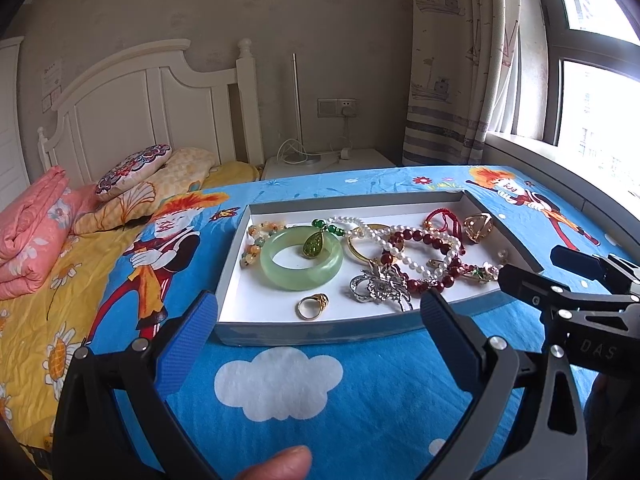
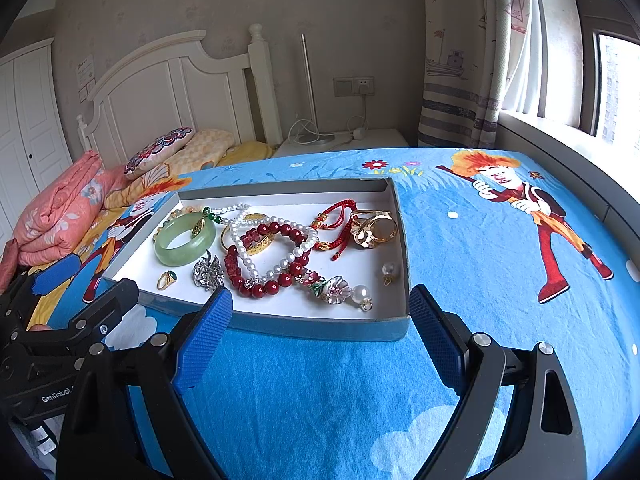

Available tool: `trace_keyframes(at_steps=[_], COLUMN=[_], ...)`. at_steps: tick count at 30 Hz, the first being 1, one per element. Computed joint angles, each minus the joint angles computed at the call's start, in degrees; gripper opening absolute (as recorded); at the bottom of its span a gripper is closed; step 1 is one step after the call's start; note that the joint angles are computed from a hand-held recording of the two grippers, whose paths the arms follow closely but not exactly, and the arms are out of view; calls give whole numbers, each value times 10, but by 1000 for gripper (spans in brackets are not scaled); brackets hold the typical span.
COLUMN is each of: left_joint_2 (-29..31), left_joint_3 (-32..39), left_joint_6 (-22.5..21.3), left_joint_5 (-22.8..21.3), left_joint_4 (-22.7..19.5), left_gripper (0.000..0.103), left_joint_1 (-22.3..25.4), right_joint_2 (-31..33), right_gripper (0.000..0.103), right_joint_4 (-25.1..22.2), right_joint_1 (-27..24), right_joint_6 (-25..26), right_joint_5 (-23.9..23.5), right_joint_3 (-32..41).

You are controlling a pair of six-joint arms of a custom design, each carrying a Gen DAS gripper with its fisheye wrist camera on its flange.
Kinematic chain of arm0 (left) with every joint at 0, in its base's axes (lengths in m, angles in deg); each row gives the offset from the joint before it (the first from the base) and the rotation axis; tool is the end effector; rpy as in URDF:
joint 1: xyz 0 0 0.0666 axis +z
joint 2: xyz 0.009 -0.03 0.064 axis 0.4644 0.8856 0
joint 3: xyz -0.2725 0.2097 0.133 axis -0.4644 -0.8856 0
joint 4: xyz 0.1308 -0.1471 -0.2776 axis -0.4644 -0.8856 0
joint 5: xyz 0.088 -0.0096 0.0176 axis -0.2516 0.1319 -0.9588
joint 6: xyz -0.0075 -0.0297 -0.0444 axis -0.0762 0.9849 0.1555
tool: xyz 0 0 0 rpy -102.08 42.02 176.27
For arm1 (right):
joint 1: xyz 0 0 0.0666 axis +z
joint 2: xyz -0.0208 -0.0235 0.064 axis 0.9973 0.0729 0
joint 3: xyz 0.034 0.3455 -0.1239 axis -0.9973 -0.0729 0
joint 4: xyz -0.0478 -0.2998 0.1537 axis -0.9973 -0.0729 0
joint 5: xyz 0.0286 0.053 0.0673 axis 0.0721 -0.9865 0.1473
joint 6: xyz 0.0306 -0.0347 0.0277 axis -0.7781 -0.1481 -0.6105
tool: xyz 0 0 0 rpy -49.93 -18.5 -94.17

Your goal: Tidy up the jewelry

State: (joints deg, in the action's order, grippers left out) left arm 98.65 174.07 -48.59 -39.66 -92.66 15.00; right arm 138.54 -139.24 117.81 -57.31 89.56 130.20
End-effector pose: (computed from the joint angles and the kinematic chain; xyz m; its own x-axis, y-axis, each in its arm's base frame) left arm 0.5918 -0.1442 0.4936 -0.4056 0.3475 -0.8454 0.5751 0.8159 0.0596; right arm 0.5018 0.2872 0.4818 -0.5140 0.3320 -0.7910 0.3915 0.9112 0.1281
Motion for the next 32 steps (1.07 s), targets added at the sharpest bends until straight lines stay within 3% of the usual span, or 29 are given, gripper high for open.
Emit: trace_keyframes(at_steps=[15, 21, 24, 27, 29, 32], left_joint_2=[-3, -1, 25, 59, 49, 36], left_joint_3=[-6, -1, 48, 115, 93, 58], left_joint_6=[4, 7, 7, -18, -25, -39], left_joint_5=[1, 25, 17, -17, -71, -97], left_joint_4=[2, -9, -69, -168, -175, -191], left_gripper=[100, 101, 100, 100, 100, 100], left_joint_1=[0, 4, 4, -3, -10, -8], right_joint_2=[-1, -3, -4, 21, 21, 20], right_gripper=[86, 86, 86, 86, 86, 86], right_joint_4=[2, 4, -4, -81, -101, -130], right_joint_1=[0, 0, -1, 1, 5, 6], right_joint_6=[0, 1, -1, -7, -7, -18], right_joint_5=[0, -2, -15, -45, -63, -84], right_joint_3=[-2, -4, -1, 46, 45, 41])
